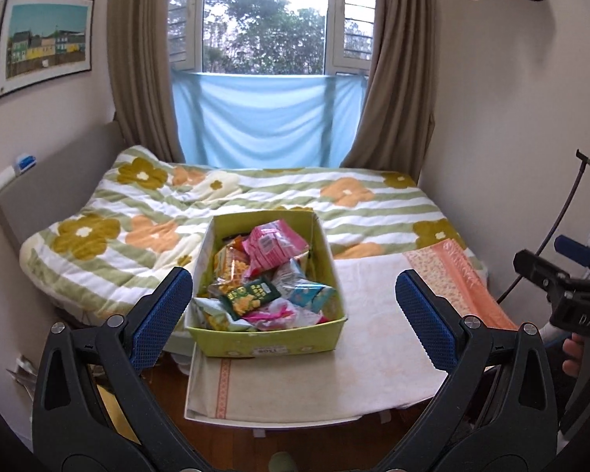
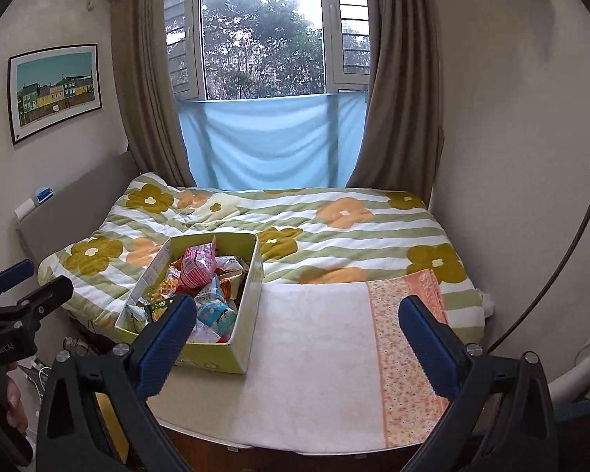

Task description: Organize snacks

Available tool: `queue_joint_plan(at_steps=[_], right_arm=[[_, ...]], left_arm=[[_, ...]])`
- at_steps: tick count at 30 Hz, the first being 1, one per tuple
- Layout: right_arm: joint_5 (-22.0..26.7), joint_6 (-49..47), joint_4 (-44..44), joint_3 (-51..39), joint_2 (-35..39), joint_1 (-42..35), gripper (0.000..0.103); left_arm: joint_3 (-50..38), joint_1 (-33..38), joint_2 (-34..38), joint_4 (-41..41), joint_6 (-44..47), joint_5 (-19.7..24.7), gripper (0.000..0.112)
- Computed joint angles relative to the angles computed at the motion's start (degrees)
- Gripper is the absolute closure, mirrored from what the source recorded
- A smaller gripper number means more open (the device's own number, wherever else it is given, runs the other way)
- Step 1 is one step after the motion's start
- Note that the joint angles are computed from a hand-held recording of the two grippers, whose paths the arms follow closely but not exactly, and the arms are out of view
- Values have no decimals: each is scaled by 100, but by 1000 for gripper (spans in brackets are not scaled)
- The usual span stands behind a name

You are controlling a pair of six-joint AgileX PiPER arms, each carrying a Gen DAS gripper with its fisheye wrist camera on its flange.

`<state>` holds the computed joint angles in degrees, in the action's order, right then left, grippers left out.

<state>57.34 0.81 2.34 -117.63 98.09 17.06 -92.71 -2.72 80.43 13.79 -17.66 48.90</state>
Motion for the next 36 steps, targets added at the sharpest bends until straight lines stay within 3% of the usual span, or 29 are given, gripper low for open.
queue_joint_plan(at_steps=[5,17,36], right_arm=[[-369,-91,87,776,-451,-187,1],[-598,-311,235,1061,-663,-322,1],[-669,-302,263,1192,-725,-295,1]], left_arm=[[278,-429,-198,588,-543,-13,10],[371,-796,-367,1174,-1052,110,10],[436,-744,-418,1147,-1029,105,10]])
